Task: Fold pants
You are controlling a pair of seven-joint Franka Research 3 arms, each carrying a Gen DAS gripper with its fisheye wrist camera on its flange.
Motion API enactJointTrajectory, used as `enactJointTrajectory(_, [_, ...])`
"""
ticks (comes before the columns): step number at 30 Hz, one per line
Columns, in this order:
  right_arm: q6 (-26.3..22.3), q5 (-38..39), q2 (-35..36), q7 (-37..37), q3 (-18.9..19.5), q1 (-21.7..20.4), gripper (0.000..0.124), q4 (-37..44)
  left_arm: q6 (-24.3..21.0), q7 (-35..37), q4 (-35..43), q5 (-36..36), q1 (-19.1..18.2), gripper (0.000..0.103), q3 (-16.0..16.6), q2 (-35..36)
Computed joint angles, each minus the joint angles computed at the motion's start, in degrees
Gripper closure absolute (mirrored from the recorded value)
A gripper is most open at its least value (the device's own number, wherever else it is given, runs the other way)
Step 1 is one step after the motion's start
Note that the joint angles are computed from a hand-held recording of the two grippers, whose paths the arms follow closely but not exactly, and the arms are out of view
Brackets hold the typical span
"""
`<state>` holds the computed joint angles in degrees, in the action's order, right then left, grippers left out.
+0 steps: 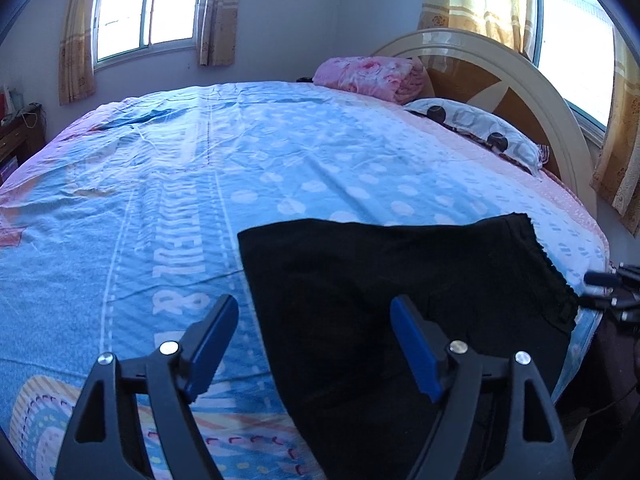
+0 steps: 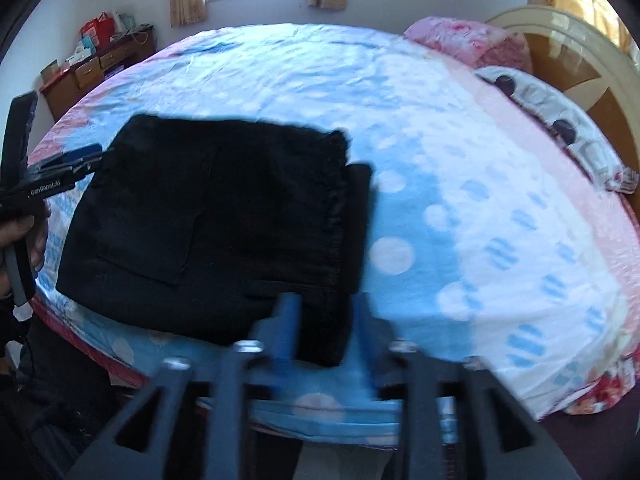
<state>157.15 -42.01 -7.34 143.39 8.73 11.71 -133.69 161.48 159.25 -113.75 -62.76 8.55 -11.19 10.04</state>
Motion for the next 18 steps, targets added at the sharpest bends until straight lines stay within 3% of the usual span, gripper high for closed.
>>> enactJointTrajectory(3, [1.67, -4.48, -1.09, 7.18, 0.36, -1.68, 0.072, 0.9, 1.42, 1.21, 0.13, 0.2, -0.43, 0.022, -0.3, 0.56])
enactJointTrajectory(5, [9.17, -0.66, 0.79, 5.78, -1.27, -1.65, 0.072, 2.27, 1.52, 0.03, 0.54, 1.51, -0.51, 0.022, -0.48, 1.16])
enactJointTrajectory(6, [12.75, 4.98, 2.17, 1.2, -2.29, -0.68, 0.072, 2.82, 1.52, -0.31, 0.86, 1.77, -0.42, 0.022, -0.69, 1.53])
enactJointTrajectory(8, [19.97, 24.67, 6.61, -16.63, -3.64, 2.71, 0.072, 4.9, 1.78, -1.65, 1.27, 3.42, -0.49, 0.022, -1.0, 2.09])
enactJointTrajectory(9, [21.21, 32.08, 8.99, -23.93, -1.98, 2.43, 0.072, 6.81, 2.28, -2.26, 1.34, 4.46, -0.59, 0.019, -1.19, 2.38])
enactJointTrajectory(11, [19.96, 34.85, 13.8, -28.04, -3.96, 5.58, 0.072, 11.73, 2.9, -1.99, 1.35, 4.73, -0.13, 0.015, -2.05, 2.57])
enactJointTrajectory(14, [10.0, 27.74, 19.14, -18.84, -10.33, 10.36, 0.072, 18.47, 2.72, -1.05, 1.09, 4.6, 0.68, 0.014, -2.96, 2.29])
enactJointTrajectory(16, [9.4, 38.4, 20.86, -25.76, -6.55, 6.28, 0.073, 18.78, 2.25, -0.09, 0.94, 3.37, 1.05, 0.013, -3.21, 2.0])
enactJointTrajectory(18, [12.97, 43.7, 20.33, -31.14, -5.01, 4.84, 0.073, 16.49, 2.08, 0.37, 0.72, 2.83, 1.04, 0.012, -3.05, 1.94])
